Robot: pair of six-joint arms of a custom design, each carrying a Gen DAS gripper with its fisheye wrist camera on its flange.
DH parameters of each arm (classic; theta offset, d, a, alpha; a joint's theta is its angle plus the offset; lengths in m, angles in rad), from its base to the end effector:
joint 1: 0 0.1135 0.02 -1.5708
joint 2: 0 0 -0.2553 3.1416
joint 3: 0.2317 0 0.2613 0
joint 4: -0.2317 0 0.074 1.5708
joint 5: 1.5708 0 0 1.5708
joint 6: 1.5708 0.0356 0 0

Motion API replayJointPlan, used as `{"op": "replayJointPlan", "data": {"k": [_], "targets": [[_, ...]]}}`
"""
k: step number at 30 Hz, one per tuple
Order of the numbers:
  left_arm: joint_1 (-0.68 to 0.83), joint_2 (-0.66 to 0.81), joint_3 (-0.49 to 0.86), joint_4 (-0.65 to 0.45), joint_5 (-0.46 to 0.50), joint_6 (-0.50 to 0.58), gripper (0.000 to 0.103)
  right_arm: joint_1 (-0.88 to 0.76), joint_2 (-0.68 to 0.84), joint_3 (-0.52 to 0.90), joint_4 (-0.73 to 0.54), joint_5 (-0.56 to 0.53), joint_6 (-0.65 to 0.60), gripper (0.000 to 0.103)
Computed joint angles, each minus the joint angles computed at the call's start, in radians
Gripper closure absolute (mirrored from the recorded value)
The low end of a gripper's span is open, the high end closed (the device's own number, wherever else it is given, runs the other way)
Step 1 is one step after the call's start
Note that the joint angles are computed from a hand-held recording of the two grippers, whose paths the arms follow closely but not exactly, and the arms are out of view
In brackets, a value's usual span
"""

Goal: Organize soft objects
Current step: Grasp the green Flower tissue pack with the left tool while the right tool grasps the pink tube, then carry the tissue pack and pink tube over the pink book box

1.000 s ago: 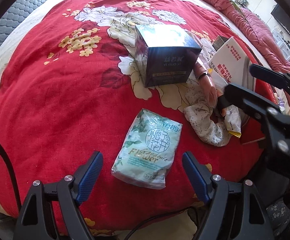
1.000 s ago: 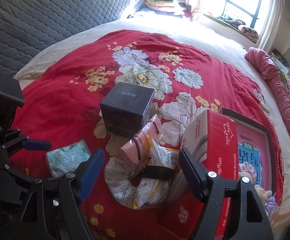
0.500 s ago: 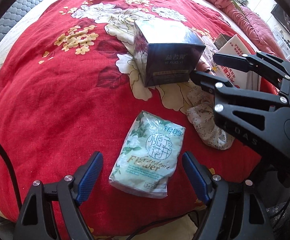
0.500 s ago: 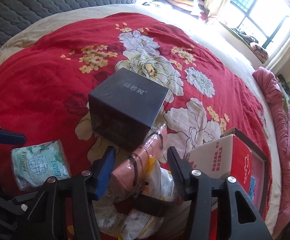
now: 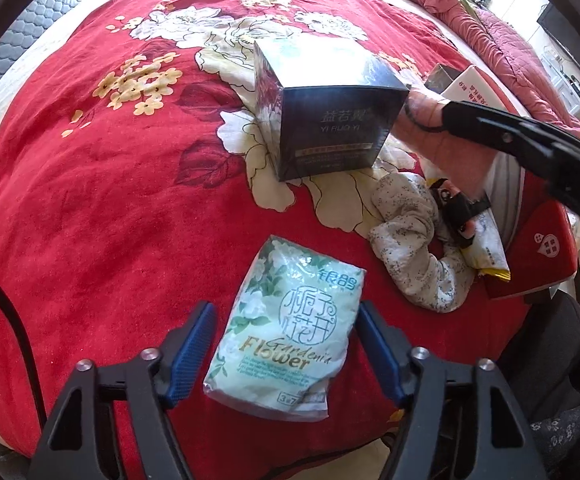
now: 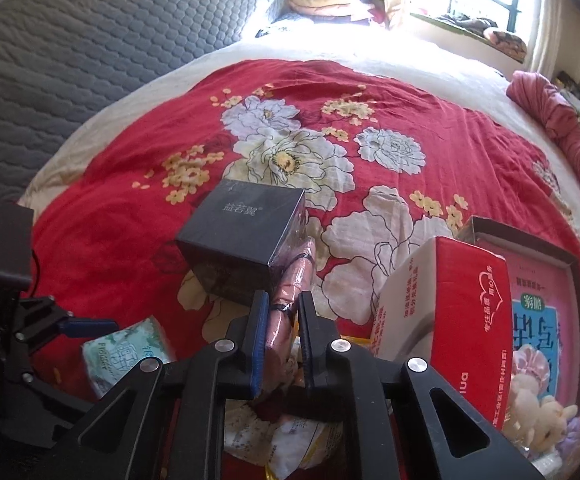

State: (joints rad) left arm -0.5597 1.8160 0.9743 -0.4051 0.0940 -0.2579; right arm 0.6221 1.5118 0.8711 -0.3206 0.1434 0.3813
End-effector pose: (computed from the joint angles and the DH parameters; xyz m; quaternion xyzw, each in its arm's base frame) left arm 0.2787 -0.1786 0.1077 0.1557 0.9735 -0.1066 0.1294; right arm 0.2526 0.1749 0.1749 -0.0929 0.9472 0.0840 0.2953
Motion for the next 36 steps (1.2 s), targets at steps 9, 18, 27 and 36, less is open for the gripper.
{"op": "replayJointPlan", "data": {"k": [9,18,27,36], "targets": [[0.024,-0.02,-0.033,0.054,0.087,-0.01,0.051,-0.026,-0.117,-0.075,0.005,-0.112,0.097,0.089],[0.009,-0.142,-0.077,0.068,0.073,-0.02,0.055,0.003,-0.235,-0.149,-0.016,-0.124,0.149,0.091],[-0.062,-0.24,0.013,-0.033,-0.013,-0.017,0.055,0.01,-0.393,-0.14,-0.104,-0.049,0.139,0.091],[-0.16,-0.232,0.165,-0.102,-0.084,-0.02,0.055,-0.032,-0.586,-0.146,-0.208,-0.015,0.147,0.091]]}}
